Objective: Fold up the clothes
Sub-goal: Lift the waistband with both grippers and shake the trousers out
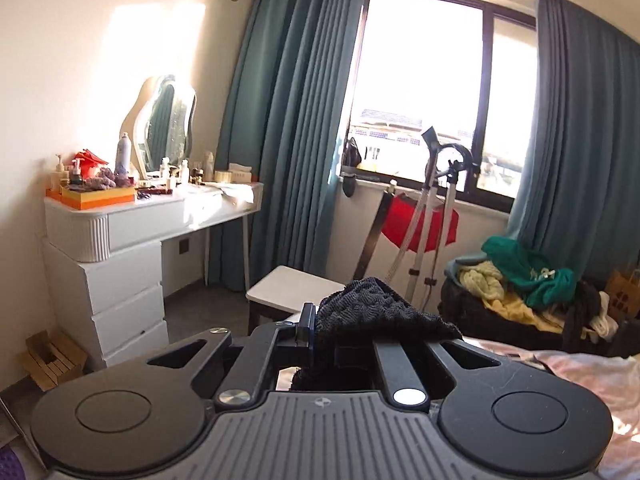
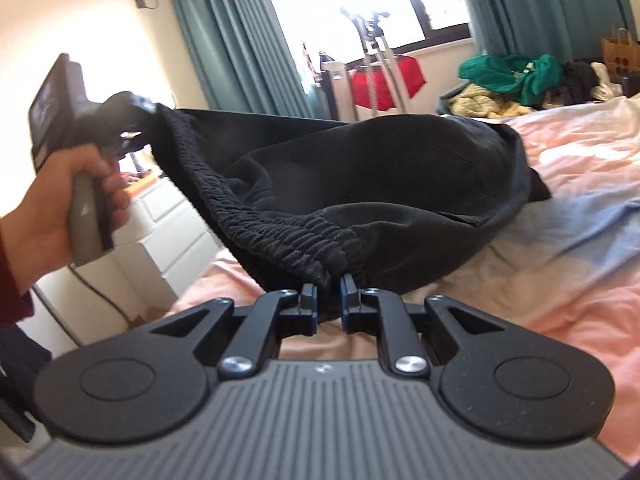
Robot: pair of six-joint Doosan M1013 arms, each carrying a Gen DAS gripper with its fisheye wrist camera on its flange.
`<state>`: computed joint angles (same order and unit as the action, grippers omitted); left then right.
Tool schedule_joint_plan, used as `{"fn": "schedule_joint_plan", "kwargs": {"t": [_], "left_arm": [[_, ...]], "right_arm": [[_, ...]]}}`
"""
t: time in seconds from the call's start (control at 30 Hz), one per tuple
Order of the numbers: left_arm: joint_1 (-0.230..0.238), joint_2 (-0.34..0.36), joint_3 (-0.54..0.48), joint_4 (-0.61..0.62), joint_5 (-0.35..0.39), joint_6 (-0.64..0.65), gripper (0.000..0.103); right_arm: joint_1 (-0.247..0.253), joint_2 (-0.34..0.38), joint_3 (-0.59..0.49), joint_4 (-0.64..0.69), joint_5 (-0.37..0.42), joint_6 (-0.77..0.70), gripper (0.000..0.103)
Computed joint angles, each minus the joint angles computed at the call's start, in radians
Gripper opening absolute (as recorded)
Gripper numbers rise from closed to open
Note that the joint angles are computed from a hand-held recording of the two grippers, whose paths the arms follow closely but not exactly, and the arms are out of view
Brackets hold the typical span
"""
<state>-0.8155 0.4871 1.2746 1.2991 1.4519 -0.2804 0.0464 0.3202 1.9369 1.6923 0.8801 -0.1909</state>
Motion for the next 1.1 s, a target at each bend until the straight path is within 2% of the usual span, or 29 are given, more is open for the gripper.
{"fn": "schedule_joint_plan", "kwargs": {"t": [0.13, 0.23, 0.37, 0.47, 0.53, 0.6, 0.67, 0.7, 0.73, 0.8, 0.83, 0.9, 1.0, 1.1], "left_arm": [[0.059, -0.023, -0.004, 0.006, 0.076, 0.059, 0.008], [0.117, -0.036, 0.043, -0.064, 0.076, 0.075, 0.009], [0.175, -0.060, 0.159, -0.229, -0.035, -0.018, 0.009], [0.196, -0.071, 0.237, -0.286, -0.107, -0.109, 0.010], [0.198, -0.091, 0.293, -0.277, -0.153, -0.161, 0.012], [0.195, -0.109, 0.327, -0.262, -0.188, -0.170, 0.016], [0.190, -0.123, 0.343, -0.266, -0.193, -0.156, 0.033], [0.180, -0.125, 0.346, -0.268, -0.182, -0.161, 0.048], [0.170, -0.134, 0.358, -0.262, -0.183, -0.173, 0.065], [0.147, -0.153, 0.378, -0.250, -0.168, -0.190, 0.081], [0.135, -0.156, 0.377, -0.258, -0.135, -0.179, 0.088], [0.110, -0.153, 0.359, -0.287, -0.060, -0.130, 0.090], [0.053, -0.155, 0.348, -0.262, -0.008, -0.090, 0.091], [-0.019, -0.129, 0.293, -0.223, 0.041, -0.046, 0.095]], "right_arm": [[0.083, 0.024, -0.031, -0.019, 0.095, 0.036, 0.014], [0.148, 0.064, -0.072, -0.070, 0.088, 0.099, 0.015], [0.194, 0.124, -0.126, -0.176, 0.049, 0.177, 0.016], [0.202, 0.139, -0.134, -0.206, 0.053, 0.145, 0.018], [0.204, 0.142, -0.138, -0.225, 0.057, 0.142, 0.020], [0.204, 0.142, -0.142, -0.235, 0.066, 0.137, 0.023], [0.199, 0.140, -0.144, -0.236, 0.080, 0.123, 0.027], [0.198, 0.141, -0.149, -0.243, 0.080, 0.116, 0.039], [0.198, 0.142, -0.154, -0.250, 0.078, 0.109, 0.063], [0.187, 0.136, -0.145, -0.247, 0.109, 0.098, 0.087], [0.181, 0.133, -0.139, -0.245, 0.127, 0.093, 0.085], [0.164, 0.115, -0.119, -0.248, 0.155, 0.060, 0.085], [0.146, 0.077, -0.085, -0.225, 0.112, -0.003, 0.085], [0.116, 0.046, -0.070, -0.226, 0.076, -0.044, 0.085]]}}
